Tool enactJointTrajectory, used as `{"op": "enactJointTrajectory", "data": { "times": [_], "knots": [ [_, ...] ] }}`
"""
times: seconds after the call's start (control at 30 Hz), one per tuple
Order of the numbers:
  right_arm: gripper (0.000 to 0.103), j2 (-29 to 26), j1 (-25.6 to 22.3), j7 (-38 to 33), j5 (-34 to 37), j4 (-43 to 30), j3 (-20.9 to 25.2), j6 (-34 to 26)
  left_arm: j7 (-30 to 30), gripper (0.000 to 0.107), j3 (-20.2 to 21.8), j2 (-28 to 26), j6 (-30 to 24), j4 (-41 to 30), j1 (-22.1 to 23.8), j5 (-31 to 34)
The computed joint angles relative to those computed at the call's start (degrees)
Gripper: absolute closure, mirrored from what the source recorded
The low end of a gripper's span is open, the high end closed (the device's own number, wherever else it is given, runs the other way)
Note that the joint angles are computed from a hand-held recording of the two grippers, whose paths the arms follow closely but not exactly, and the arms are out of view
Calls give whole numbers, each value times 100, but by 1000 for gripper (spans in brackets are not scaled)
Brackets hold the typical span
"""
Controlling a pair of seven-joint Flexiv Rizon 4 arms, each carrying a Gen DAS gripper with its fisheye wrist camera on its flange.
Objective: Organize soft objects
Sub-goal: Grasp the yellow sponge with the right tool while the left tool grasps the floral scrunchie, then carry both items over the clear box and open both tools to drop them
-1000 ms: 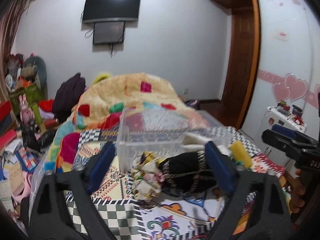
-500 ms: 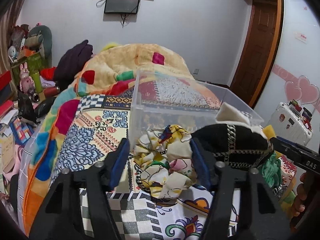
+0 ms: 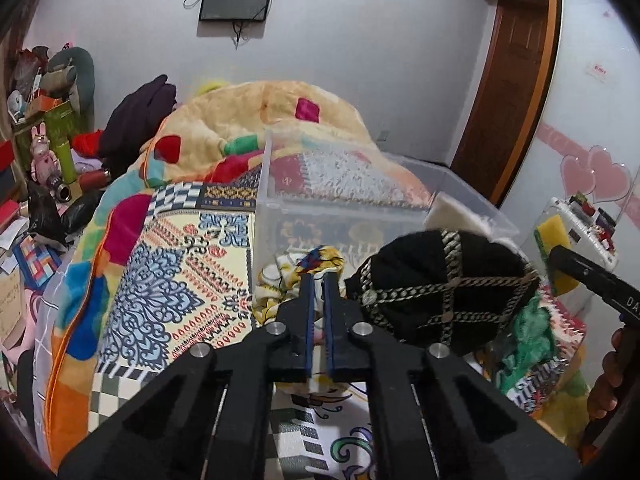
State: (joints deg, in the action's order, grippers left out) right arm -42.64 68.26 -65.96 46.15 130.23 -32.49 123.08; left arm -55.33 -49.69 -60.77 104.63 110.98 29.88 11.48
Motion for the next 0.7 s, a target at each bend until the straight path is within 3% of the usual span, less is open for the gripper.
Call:
{"op": "enactJointTrajectory", "data": {
  "times": [0.3, 0.7],
  "knots": [
    [72, 175, -75, -476, 291, -83, 154, 325, -88, 105, -684, -108, 178, 299, 672, 373],
    [72, 481, -49, -1585, 776, -485, -125, -3, 30, 105, -1224, -123, 82, 77, 797, 495]
  ]
}}
